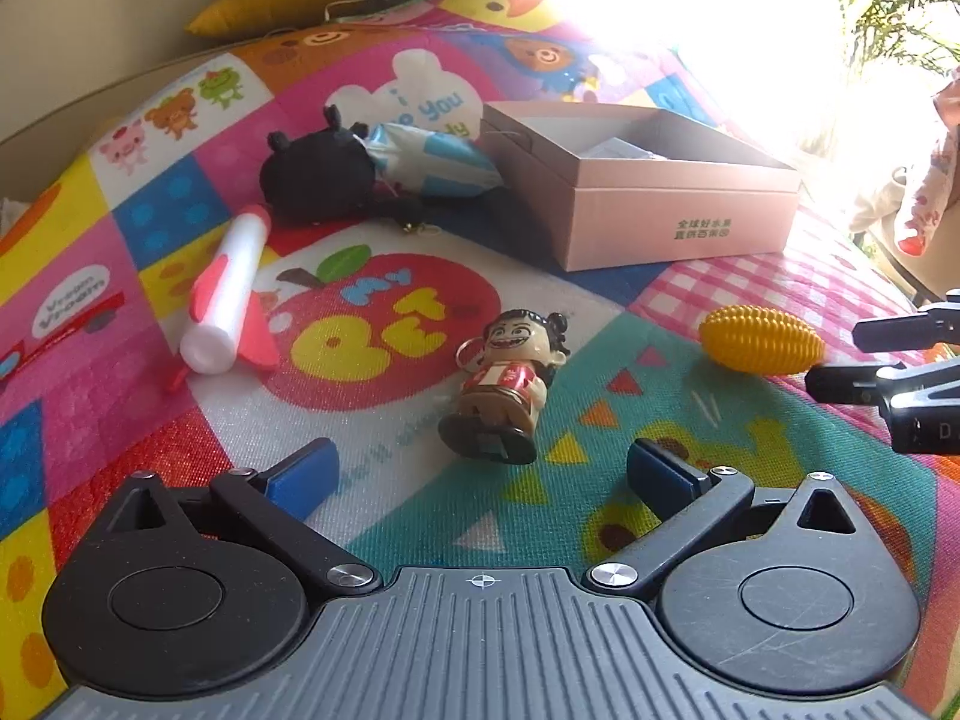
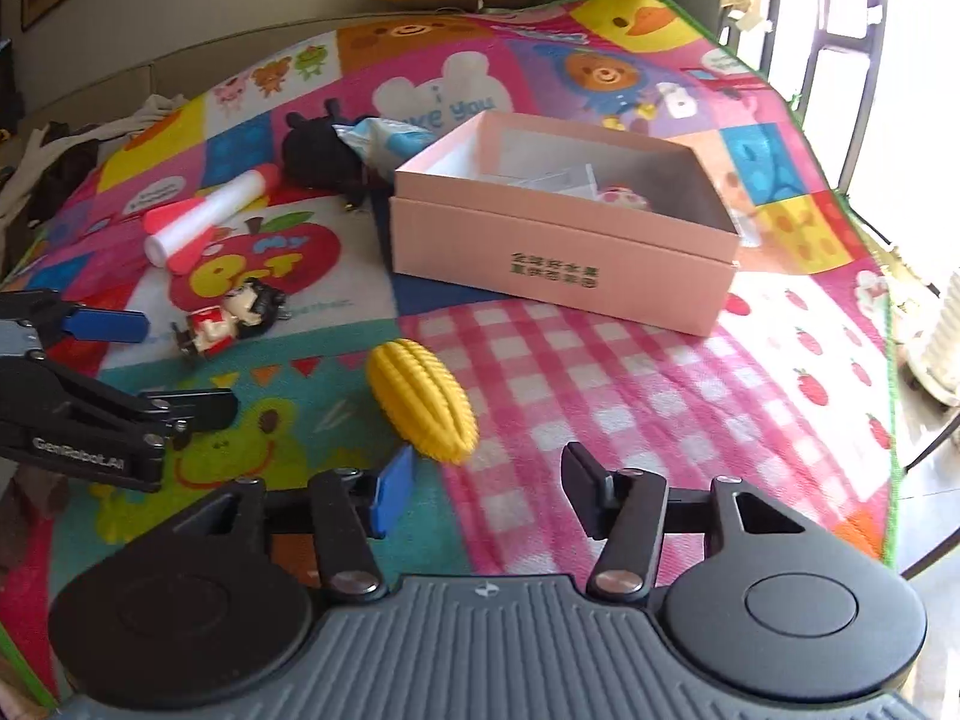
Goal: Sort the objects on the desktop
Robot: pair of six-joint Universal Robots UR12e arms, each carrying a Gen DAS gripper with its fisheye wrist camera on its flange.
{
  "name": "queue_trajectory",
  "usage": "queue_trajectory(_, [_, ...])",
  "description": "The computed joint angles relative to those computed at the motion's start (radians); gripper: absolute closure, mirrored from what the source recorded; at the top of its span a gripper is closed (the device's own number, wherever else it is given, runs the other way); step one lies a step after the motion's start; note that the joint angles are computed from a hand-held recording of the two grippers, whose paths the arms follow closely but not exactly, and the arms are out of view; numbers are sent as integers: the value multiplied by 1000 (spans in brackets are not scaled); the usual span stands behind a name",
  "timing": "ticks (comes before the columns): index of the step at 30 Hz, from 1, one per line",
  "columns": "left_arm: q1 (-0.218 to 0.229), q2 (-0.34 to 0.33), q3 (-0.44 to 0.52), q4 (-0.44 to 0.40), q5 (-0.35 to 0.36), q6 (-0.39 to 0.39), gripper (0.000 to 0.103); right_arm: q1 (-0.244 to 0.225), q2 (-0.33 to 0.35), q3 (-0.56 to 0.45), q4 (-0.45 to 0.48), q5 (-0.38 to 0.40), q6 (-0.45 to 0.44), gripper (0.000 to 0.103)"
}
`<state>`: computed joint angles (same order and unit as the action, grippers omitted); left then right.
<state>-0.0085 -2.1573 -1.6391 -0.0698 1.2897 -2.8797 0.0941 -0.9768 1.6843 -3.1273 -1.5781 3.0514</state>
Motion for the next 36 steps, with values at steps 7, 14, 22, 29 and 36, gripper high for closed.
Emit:
queue_trajectory(7, [-1, -2, -5, 23, 2, -3, 0, -12, 1, 17, -59, -4, 125, 37])
queue_trajectory(14, [0, -3, -10, 35, 2, -8, 0, 10, 26, -12, -89, 34, 156, 20])
queue_trajectory(22, [1, -2, -10, 34, 2, -7, 0, 19, 68, -98, 25, 17, 187, 21])
queue_trajectory(29, [4, 5, -3, -15, -7, 0, 0, 18, 52, -40, -83, -9, 130, 37])
queue_trajectory(36, [-9, 8, -6, -9, 34, -17, 0, 5, 38, 18, -146, -26, 151, 37])
